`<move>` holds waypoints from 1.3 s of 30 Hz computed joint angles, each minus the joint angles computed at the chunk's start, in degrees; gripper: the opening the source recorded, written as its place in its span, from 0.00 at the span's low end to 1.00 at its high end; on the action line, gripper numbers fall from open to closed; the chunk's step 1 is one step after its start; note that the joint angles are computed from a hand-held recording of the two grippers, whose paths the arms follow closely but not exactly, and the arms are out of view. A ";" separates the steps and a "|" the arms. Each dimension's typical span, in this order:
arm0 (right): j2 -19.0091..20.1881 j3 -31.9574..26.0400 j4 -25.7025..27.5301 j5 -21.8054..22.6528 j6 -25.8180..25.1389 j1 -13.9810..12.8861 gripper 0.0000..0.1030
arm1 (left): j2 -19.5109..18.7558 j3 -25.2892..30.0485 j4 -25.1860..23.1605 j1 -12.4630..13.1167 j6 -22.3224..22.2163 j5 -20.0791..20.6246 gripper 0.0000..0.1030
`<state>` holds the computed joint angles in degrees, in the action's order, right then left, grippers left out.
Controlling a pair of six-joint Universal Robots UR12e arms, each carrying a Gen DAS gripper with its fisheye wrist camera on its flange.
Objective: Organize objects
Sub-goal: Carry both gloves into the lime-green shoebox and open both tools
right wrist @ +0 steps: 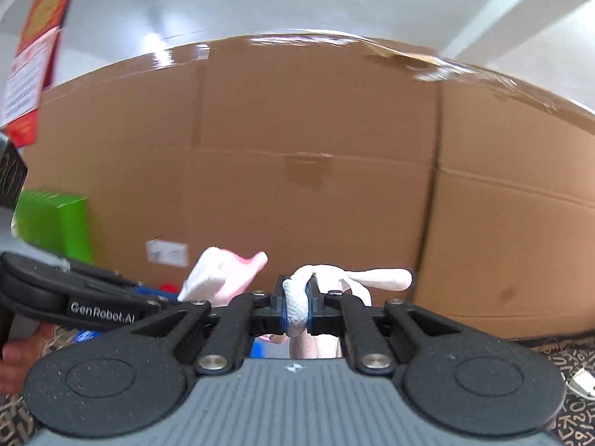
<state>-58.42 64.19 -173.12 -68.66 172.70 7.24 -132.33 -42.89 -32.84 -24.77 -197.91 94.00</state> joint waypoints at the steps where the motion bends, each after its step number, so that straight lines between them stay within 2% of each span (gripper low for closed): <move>1: 0.76 -0.99 0.49 -0.24 0.60 -0.20 0.10 | -1.45 2.35 -1.01 0.04 -0.26 -0.57 0.21; 6: 4.47 -4.71 2.62 -1.48 1.50 -0.92 0.10 | -9.93 16.37 -7.12 0.00 -0.52 -1.88 0.21; 10: 7.01 -7.65 9.81 -2.27 0.33 -1.25 0.12 | -18.14 30.96 -15.92 0.00 -0.27 -1.83 0.22; 11: 7.51 -8.39 12.31 -3.12 -0.96 -1.13 0.14 | -19.61 33.25 -16.91 0.03 0.35 -1.99 0.26; 12: 7.83 -8.99 14.79 -4.37 -3.00 -0.89 0.23 | -19.89 33.14 -16.49 0.08 0.94 -2.05 0.42; 13: 7.90 -9.15 16.66 -6.16 -5.15 -0.54 0.30 | -19.80 32.37 -15.60 0.12 1.65 -2.25 0.56; 14: 8.08 -9.39 17.77 -7.87 -6.92 -0.23 0.48 | -19.36 30.87 -14.31 -0.02 1.73 -1.12 0.75; 15: 8.19 -9.24 17.47 -8.97 -7.79 -0.04 0.64 | -18.22 27.91 -11.79 -0.14 1.76 -0.12 0.84; 18: 8.40 -8.56 15.09 -9.89 -6.95 -0.08 0.72 | -17.11 24.68 -9.32 -0.09 0.81 1.06 0.98; 23: 8.58 -9.88 18.78 -9.84 -2.53 -0.56 0.74 | -14.04 19.06 -6.43 -0.27 0.02 3.92 1.00; 25: 7.84 -9.30 18.76 -10.30 -1.37 -0.63 0.74 | -12.35 16.39 -4.78 -0.21 -0.39 4.24 1.00; 30: 4.18 -4.89 11.92 -9.06 1.10 -0.52 0.78 | -6.86 7.88 -0.58 -1.20 -0.42 9.98 1.00; 34: 0.93 -0.10 5.44 -6.70 2.56 -0.74 0.83 | -1.90 0.42 0.19 -2.22 0.52 14.44 1.00; 39: -1.99 4.91 1.64 -3.51 3.38 -0.33 0.83 | 5.15 -11.95 5.15 -2.74 -0.78 16.29 1.00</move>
<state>-60.41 69.09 -171.48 -72.17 176.08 6.91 -127.18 -54.84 -27.70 -27.51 -198.69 110.29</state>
